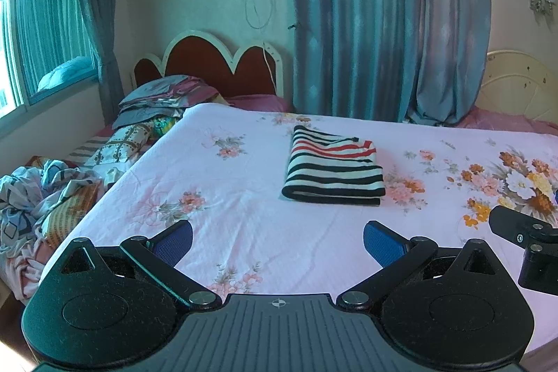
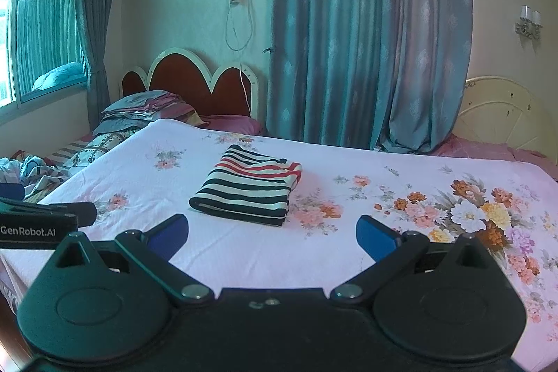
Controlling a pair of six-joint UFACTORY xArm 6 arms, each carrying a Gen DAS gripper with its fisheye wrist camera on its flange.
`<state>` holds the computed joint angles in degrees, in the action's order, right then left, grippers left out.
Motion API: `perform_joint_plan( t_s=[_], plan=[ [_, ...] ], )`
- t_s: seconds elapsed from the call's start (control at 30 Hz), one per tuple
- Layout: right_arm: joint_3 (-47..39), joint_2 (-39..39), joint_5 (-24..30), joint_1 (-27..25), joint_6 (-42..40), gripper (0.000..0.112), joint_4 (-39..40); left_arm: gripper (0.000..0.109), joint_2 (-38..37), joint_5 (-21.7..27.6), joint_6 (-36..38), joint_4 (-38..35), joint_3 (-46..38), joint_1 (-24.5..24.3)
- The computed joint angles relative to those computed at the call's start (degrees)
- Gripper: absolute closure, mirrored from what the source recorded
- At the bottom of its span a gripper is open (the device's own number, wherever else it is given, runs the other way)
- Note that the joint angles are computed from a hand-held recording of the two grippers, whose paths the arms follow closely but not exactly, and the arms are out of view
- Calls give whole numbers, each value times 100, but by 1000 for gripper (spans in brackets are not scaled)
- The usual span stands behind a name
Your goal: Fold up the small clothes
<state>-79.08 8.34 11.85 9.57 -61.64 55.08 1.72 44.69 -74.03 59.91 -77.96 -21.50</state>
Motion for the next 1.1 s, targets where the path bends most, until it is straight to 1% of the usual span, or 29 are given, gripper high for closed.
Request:
perform_joint_plan(
  t_s=[0.17,0.7,0.87,0.93,1.0,1.1],
  plan=[
    [-74,96,-9,11,242,10,-230,6,48,-41,47,-40,-41,58],
    [-260,282,114,-6,435,10,-427,6,249,-120,221,-190,-213,176],
    [-397,429,181,-48,633,10,-621,6,450,-294,477,-427,-366,261],
    [-455,502,194,-69,774,10,-748,6,581,-293,485,-495,-475,288],
    [-542,608,217,-106,984,10,-954,6,736,-338,535,-599,-612,343],
    [-693,799,254,-183,1400,10,-1350,6,1128,-417,859,-966,-1001,483]
  ],
)
